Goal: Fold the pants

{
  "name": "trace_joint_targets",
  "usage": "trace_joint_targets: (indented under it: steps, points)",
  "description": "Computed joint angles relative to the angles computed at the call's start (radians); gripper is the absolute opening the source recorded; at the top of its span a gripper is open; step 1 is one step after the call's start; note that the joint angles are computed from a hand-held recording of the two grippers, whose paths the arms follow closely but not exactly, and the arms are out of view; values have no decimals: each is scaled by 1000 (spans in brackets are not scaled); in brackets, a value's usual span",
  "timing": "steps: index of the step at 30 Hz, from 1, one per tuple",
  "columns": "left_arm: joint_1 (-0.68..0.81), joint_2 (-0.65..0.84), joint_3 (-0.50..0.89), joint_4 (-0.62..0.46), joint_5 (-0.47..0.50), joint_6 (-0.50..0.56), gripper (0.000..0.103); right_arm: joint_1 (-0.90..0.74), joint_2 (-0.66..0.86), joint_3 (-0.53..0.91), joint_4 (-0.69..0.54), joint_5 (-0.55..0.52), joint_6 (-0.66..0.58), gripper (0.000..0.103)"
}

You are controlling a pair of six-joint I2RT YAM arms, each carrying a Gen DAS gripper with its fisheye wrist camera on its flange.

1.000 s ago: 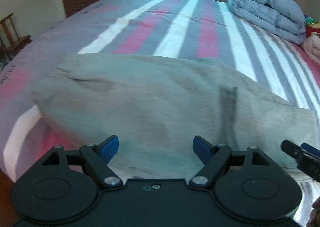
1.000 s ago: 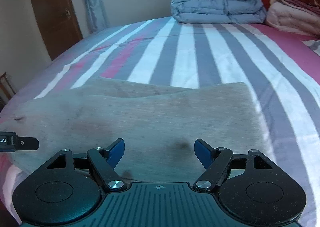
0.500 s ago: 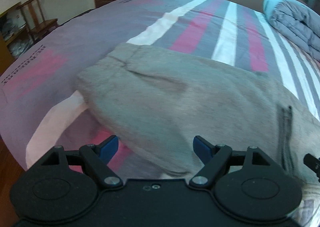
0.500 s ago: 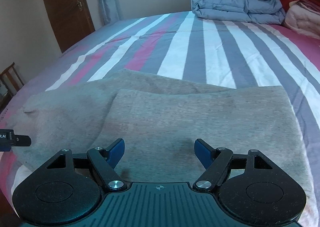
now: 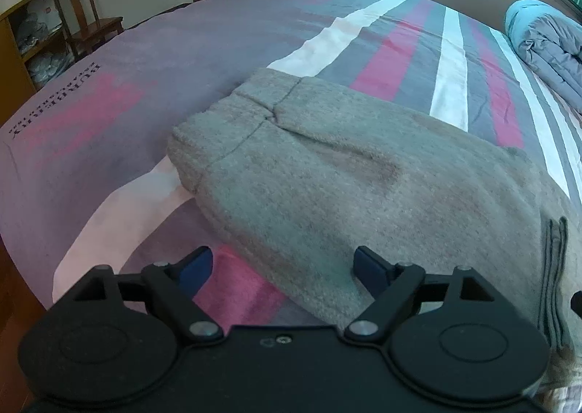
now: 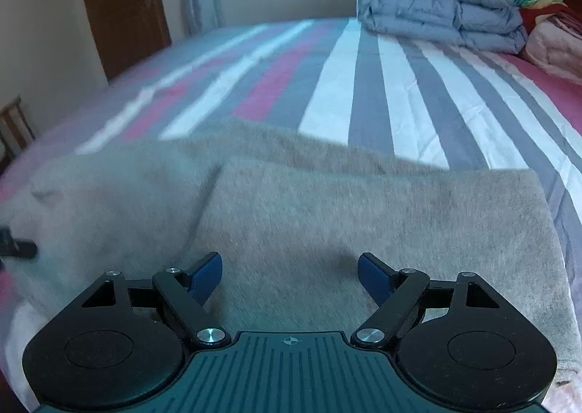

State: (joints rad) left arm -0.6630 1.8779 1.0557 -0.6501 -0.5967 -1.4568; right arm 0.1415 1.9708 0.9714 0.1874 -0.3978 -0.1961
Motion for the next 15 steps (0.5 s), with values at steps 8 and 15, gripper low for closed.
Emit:
trace_joint_targets:
  steps: [8,15]
  points:
    - [20,-1,-11,21,3,18,79,7,26,32,-45,3,-13,81]
    - [25,-5,-21,34,7,18,81,-1,24,31,-52,-1,-16,81]
